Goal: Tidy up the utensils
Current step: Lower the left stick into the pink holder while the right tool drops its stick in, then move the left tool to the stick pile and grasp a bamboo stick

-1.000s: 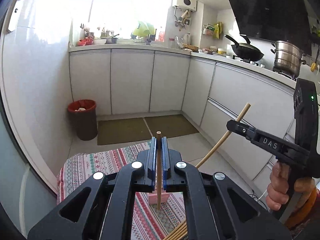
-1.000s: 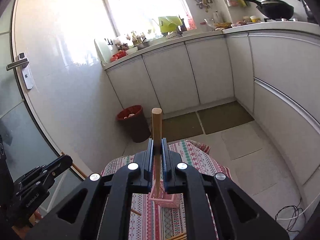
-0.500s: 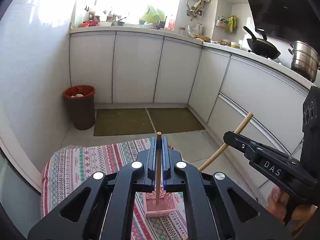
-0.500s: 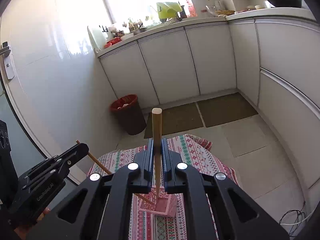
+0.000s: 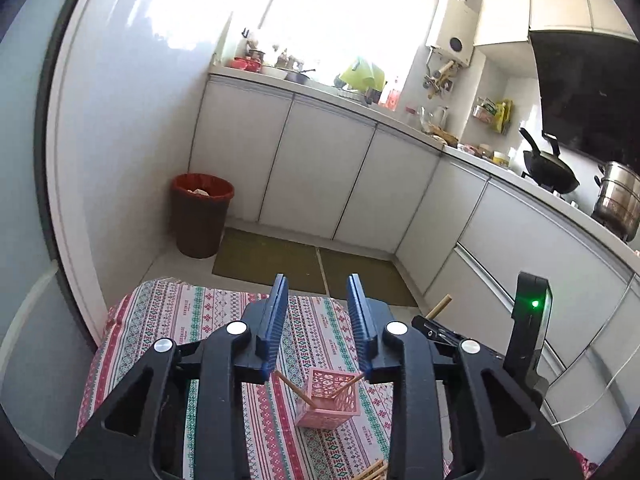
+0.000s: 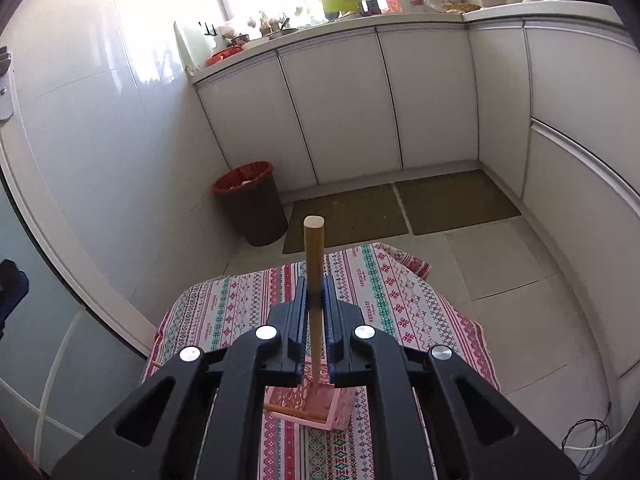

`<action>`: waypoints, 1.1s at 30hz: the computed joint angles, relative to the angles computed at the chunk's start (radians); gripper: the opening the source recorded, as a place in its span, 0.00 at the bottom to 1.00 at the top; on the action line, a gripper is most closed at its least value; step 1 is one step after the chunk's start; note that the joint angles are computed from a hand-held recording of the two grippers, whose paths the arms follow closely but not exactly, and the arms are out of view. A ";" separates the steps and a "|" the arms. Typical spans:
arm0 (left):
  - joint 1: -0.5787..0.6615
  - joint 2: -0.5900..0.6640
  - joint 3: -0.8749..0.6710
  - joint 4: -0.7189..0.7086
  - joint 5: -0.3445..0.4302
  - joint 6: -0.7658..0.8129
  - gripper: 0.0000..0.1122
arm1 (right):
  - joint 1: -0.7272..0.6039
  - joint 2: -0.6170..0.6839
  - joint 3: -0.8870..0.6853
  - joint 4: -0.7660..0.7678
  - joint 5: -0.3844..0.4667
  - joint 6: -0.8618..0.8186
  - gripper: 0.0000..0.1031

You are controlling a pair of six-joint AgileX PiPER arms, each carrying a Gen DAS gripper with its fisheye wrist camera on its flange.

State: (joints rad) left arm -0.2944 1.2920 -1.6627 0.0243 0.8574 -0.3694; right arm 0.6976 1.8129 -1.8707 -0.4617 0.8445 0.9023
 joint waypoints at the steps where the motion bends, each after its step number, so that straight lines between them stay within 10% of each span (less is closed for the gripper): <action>1: 0.008 -0.003 0.006 -0.003 0.002 0.002 0.26 | 0.003 0.012 -0.003 -0.003 0.000 0.002 0.07; 11: -0.004 -0.001 -0.017 -0.005 0.065 0.044 0.30 | 0.047 0.034 -0.065 -0.040 0.078 -0.008 0.28; 23: -0.137 -0.005 0.037 0.076 0.163 0.003 0.85 | 0.276 -0.227 0.203 -0.347 0.240 0.300 0.90; 33: -0.232 0.136 0.065 0.001 0.327 0.135 0.85 | 0.271 -0.507 0.616 -0.167 0.223 0.487 0.93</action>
